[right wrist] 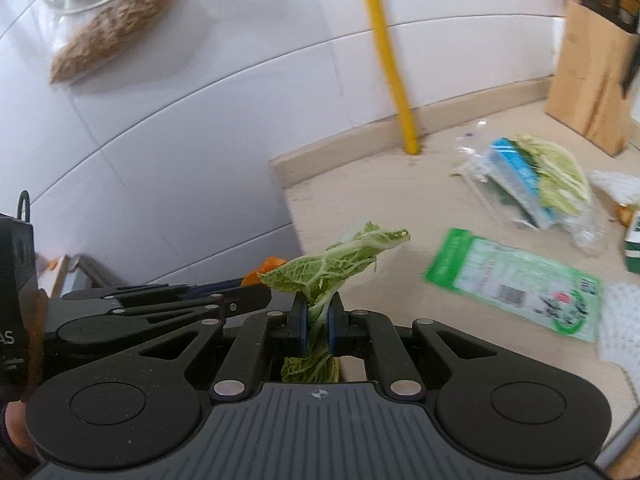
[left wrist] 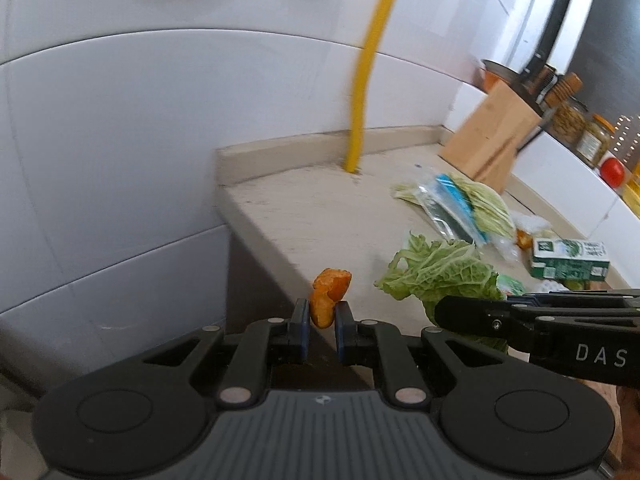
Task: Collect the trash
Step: 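Carry the orange peel and cabbage leaf down over the trash bin with both tools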
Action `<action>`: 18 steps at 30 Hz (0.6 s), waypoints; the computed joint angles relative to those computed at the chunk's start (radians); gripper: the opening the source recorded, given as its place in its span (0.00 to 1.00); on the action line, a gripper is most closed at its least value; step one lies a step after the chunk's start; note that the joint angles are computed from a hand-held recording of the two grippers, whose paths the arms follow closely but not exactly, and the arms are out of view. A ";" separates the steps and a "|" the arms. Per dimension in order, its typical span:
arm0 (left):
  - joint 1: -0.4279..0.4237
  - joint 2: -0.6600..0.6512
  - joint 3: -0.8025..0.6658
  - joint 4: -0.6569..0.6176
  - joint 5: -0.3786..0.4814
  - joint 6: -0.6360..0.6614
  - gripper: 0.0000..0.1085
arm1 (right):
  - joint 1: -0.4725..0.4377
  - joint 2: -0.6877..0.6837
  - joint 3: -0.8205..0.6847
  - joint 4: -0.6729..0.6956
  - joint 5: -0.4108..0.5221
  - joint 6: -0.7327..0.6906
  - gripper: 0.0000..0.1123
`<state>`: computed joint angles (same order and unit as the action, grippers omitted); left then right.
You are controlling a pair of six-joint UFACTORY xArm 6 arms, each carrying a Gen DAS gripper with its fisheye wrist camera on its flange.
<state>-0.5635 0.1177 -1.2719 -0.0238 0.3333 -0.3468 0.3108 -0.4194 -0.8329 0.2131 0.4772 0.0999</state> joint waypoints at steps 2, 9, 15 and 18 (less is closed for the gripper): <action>0.012 -0.016 0.020 0.024 -0.004 -0.028 0.08 | 0.020 0.022 -0.014 0.005 -0.007 -0.011 0.11; 0.053 -0.069 0.085 0.099 -0.023 -0.119 0.08 | 0.076 0.087 -0.053 0.058 -0.037 -0.080 0.11; 0.084 -0.094 0.122 0.141 -0.023 -0.185 0.08 | 0.115 0.137 -0.075 0.116 -0.064 -0.150 0.11; 0.095 -0.104 0.137 0.176 -0.020 -0.221 0.08 | 0.130 0.165 -0.087 0.156 -0.072 -0.185 0.11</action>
<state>-0.4680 0.0142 -1.1352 0.1522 0.3131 -0.5679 0.4404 -0.2544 -0.9201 0.3693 0.4054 -0.0850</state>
